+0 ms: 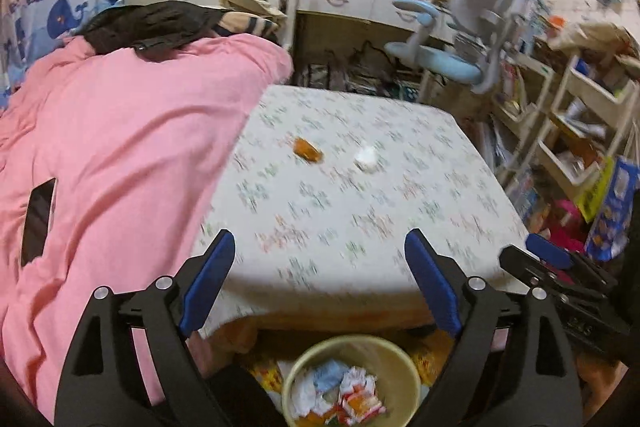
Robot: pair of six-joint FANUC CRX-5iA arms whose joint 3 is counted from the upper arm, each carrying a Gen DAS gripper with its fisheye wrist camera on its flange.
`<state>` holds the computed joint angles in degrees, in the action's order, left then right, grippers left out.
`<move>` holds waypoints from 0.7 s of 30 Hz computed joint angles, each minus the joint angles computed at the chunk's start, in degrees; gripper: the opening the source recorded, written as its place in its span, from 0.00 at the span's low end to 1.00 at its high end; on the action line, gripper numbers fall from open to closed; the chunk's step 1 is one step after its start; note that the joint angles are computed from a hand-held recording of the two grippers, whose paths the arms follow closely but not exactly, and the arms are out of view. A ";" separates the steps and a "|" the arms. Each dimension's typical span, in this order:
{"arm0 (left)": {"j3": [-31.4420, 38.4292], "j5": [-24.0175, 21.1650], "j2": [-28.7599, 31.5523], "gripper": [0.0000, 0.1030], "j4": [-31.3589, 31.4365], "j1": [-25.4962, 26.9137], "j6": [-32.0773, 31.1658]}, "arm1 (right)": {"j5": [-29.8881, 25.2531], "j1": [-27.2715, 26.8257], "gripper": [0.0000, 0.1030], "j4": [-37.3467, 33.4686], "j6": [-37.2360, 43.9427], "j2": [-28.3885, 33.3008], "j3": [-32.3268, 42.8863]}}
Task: Collect trash
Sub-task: 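Move both open tools back toward the last orange peel and tissue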
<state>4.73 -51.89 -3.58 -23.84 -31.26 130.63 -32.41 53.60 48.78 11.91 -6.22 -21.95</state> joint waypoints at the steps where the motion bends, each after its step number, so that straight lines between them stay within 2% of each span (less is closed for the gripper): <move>1: 0.43 0.77 0.47 0.81 0.92 1.29 0.03 | -0.05 -0.63 0.69 -1.34 2.91 1.19 1.92; 8: 5.79 2.62 7.42 0.81 4.89 6.99 0.67 | -2.52 -4.51 0.69 -15.27 20.50 10.80 15.17; 14: 11.07 4.34 15.46 0.81 10.25 11.14 1.20 | -6.57 -7.30 0.65 -27.35 30.29 18.92 26.08; 21: 17.30 3.41 23.82 0.81 16.54 13.94 -1.67 | -10.60 -9.16 0.60 -30.26 34.49 27.97 37.02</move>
